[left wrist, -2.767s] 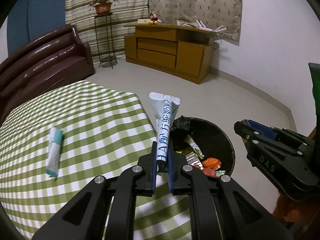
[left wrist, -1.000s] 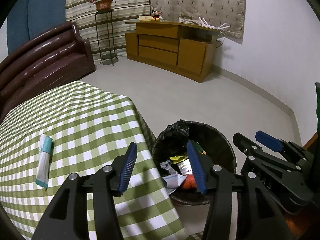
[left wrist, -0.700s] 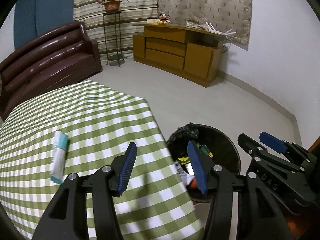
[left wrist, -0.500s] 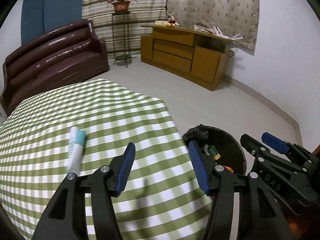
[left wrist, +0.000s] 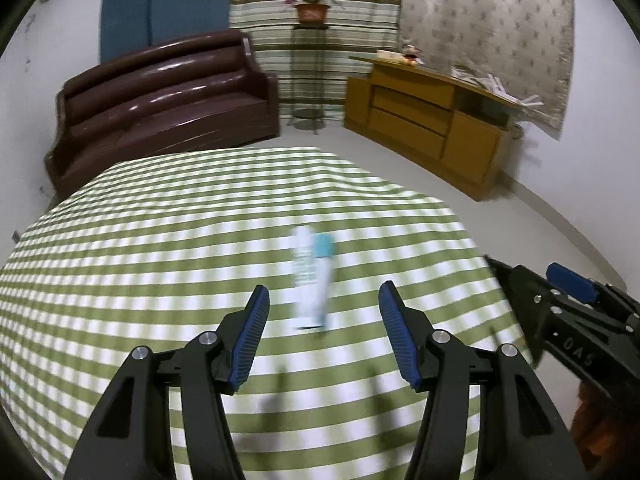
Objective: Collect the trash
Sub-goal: 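Move both open grippers back over the remaining tubes on the table, then grasp the white-and-teal tube with the right gripper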
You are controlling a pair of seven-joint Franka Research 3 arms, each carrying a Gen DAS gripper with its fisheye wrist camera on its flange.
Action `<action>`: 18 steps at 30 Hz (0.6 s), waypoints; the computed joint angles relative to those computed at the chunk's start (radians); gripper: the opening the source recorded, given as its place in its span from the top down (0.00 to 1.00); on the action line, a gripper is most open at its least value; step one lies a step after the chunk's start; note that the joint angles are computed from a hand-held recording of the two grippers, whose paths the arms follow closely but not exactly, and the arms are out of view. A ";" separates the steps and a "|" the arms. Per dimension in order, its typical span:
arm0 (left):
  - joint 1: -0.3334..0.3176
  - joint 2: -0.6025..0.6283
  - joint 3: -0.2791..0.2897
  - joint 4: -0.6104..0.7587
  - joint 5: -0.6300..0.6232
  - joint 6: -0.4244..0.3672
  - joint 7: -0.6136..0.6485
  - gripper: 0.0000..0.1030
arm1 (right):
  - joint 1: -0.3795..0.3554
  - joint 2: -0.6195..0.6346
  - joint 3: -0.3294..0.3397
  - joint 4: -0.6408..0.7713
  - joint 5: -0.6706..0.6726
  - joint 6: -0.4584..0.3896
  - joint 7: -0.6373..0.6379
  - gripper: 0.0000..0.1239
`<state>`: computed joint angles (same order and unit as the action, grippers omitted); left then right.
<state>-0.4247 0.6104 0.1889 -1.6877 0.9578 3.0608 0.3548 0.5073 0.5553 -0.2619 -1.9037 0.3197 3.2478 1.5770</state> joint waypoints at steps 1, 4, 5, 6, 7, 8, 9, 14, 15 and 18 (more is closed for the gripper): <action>-0.004 -0.006 0.015 -0.012 0.006 0.001 -0.014 0.44 | 0.008 0.003 -0.001 0.008 -0.001 -0.007 0.000 0.57; 0.003 -0.025 0.039 -0.049 0.019 0.002 -0.048 0.44 | 0.021 0.031 0.014 0.060 -0.017 -0.041 0.006 0.57; 0.010 -0.030 0.044 -0.060 0.024 0.002 -0.058 0.44 | 0.024 0.038 0.018 0.074 -0.024 -0.050 0.011 0.57; 0.018 -0.034 0.043 -0.067 0.027 0.003 -0.062 0.44 | 0.028 0.050 0.024 0.095 -0.034 -0.064 0.015 0.57; 0.022 -0.040 0.051 -0.079 0.035 0.006 -0.075 0.44 | 0.036 0.059 0.023 0.112 -0.045 -0.074 0.023 0.57; 0.028 -0.045 0.056 -0.087 0.042 0.005 -0.085 0.44 | 0.046 0.073 0.022 0.135 -0.059 -0.088 0.030 0.57; 0.032 -0.048 0.058 -0.093 0.050 0.006 -0.094 0.44 | 0.053 0.086 0.022 0.155 -0.072 -0.100 0.038 0.57; 0.068 -0.065 0.064 -0.127 0.086 0.011 -0.137 0.43 | 0.069 0.138 0.027 0.243 -0.134 -0.158 0.087 0.57; 0.075 -0.068 0.066 -0.133 0.094 0.014 -0.145 0.43 | 0.065 0.150 0.034 0.267 -0.144 -0.174 0.096 0.57; 0.094 -0.076 0.062 -0.147 0.111 0.018 -0.162 0.43 | 0.056 0.178 0.049 0.322 -0.178 -0.212 0.123 0.57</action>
<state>-0.3303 0.5346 0.2507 -1.8346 1.0689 3.0788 0.1928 0.5631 0.7335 -0.2124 -1.5821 0.1422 3.0362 1.6999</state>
